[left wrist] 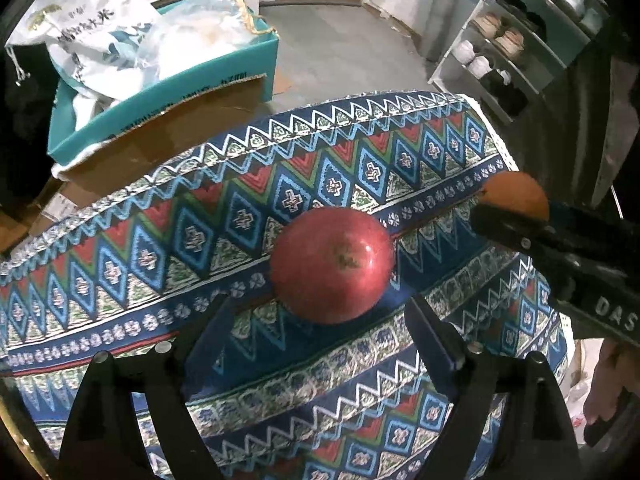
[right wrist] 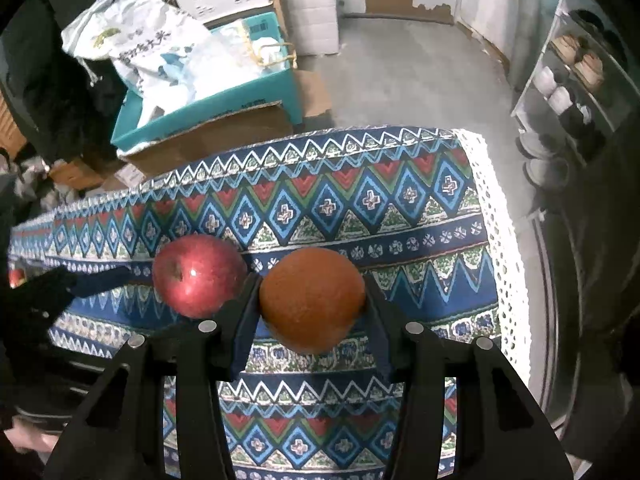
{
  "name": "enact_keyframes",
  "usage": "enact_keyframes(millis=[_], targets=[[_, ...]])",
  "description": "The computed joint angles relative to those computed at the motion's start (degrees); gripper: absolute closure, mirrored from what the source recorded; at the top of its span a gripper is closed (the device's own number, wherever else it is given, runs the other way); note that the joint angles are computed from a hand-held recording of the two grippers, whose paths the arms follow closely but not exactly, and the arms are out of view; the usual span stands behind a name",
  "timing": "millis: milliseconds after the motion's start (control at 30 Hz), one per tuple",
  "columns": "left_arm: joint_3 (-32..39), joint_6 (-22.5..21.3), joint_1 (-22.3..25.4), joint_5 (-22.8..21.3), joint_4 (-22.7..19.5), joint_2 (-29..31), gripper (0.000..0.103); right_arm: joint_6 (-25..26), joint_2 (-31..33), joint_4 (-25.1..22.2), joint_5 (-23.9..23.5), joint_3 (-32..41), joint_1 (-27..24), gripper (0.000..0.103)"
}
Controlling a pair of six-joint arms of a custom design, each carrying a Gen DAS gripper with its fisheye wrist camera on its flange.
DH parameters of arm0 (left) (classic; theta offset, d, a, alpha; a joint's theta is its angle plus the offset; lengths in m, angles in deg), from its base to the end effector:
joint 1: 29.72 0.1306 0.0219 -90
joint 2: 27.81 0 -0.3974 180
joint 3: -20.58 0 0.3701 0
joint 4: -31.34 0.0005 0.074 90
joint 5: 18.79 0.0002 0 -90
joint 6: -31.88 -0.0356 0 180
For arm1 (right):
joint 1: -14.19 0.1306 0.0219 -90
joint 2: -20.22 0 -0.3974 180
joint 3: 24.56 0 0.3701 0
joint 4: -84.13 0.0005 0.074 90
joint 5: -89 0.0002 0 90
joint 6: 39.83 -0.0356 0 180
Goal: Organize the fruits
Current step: 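Carry the red apple with the left tool while the right tool carries the orange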
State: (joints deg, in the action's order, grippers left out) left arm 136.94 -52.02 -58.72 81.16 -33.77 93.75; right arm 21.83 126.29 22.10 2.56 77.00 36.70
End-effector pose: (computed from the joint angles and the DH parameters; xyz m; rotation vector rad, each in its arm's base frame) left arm 0.5522 -0.3137 0.3329 0.6061 2.7762 -0.3845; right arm 0.5039 0.2059 0.3828 0.1570 2.7362 0.1674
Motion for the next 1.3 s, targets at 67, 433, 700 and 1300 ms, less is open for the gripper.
enact_keyframes(millis=[67, 433, 700, 1300], targets=[[0.8, 0.7, -0.2, 0.1, 0.0, 1.0, 0.015, -0.2, 0.1, 0.1, -0.1, -0.2, -0.2, 0.054], [2.1, 1.4, -1.1, -0.5, 1.0, 3.9, 0.018, -1.8, 0.8, 0.8, -0.9, -1.2, -0.8, 0.054], [0.9, 0.5, -1.6, -0.6, 3.0, 3.4, 0.03, -1.5, 1.6, 0.5, -0.2, -0.6, -0.2, 0.054], [-3.6, -2.6, -0.5, 0.9, 6.9, -2.9, 0.069, -1.9, 0.1, 0.5, 1.4, -0.6, 2.3, 0.054]])
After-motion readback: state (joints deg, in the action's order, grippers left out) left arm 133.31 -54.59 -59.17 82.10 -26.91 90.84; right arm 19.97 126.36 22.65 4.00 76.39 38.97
